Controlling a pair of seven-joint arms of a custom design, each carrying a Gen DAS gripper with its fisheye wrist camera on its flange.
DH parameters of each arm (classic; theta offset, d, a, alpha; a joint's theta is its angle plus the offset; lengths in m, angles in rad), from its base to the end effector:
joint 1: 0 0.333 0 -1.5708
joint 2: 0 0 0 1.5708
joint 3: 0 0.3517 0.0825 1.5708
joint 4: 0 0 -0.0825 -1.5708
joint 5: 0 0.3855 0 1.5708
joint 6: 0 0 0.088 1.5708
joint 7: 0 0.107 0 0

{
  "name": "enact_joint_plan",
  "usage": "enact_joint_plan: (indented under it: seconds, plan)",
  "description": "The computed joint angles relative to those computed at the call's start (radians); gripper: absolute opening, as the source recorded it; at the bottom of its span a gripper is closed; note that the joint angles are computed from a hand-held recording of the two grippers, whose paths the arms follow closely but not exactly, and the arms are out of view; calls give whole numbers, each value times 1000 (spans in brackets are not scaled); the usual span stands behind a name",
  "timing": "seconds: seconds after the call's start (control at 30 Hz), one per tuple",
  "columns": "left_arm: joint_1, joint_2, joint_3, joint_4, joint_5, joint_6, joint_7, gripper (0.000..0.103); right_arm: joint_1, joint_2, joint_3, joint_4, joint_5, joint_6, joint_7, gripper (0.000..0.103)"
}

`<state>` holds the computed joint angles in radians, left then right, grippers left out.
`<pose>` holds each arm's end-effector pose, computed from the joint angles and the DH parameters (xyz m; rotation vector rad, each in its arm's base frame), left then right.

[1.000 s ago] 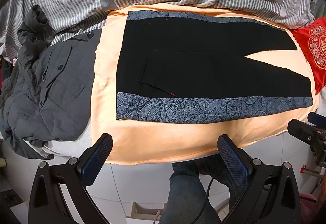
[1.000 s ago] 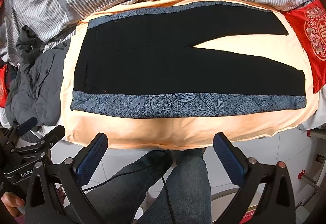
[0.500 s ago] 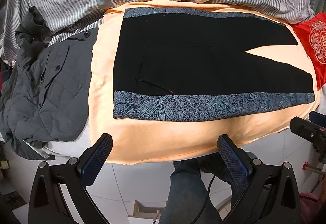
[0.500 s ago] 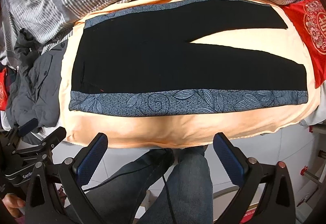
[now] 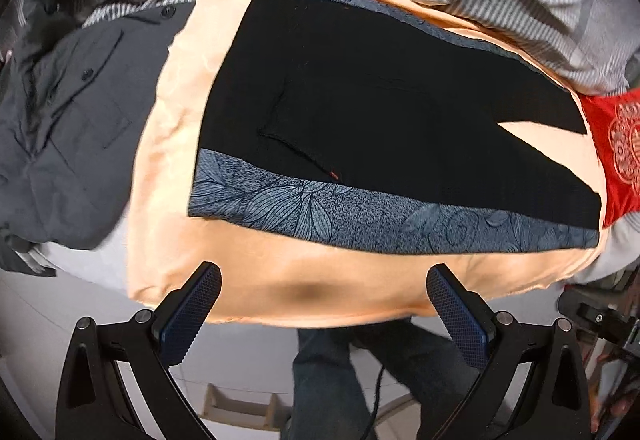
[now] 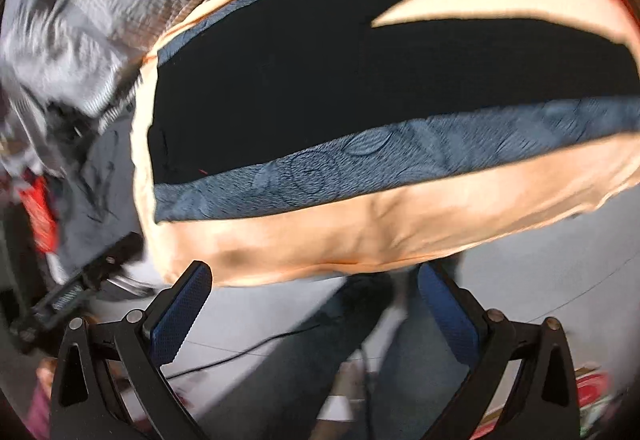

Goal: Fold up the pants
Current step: 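Grasp the patterned band edge of the trousers with both grippers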

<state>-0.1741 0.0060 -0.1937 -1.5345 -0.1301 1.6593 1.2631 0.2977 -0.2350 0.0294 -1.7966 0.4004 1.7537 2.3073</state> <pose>0.5250 -0.2156 0.6834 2.1051 -2.2269 0.2517 0.4521 0.1923 0.6988 -1.5054 2.3856 0.4765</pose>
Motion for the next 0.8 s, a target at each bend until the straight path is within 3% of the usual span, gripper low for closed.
enact_joint_plan:
  seconds: [0.17,0.23,0.3,0.37,0.6,0.73,0.77,0.8]
  plan:
    - [12,-8,10,-97,-85,65,-54,103,3,-87,-16,-257,188,275,23,99]
    - [17,-21,12,-144,-104,106,-62,103,27,-107,-28,-359,303,406,-8,92]
    - [22,-36,14,-196,-130,149,-64,103,53,-109,-39,-424,396,490,-47,78]
    - [26,-42,15,-232,-155,177,-66,103,81,-100,-50,-474,494,564,-114,77]
    - [34,-46,18,-291,-203,253,-49,103,125,-61,-51,-544,792,733,-343,77]
    - [34,-35,15,-287,-178,251,-64,103,120,-42,-44,-555,951,766,-477,76]
    - [34,-31,16,-284,-181,245,-66,103,118,-37,-42,-557,1001,775,-516,75]
    - [36,-31,17,-286,-188,244,-65,103,113,-33,-37,-555,1043,783,-543,66]
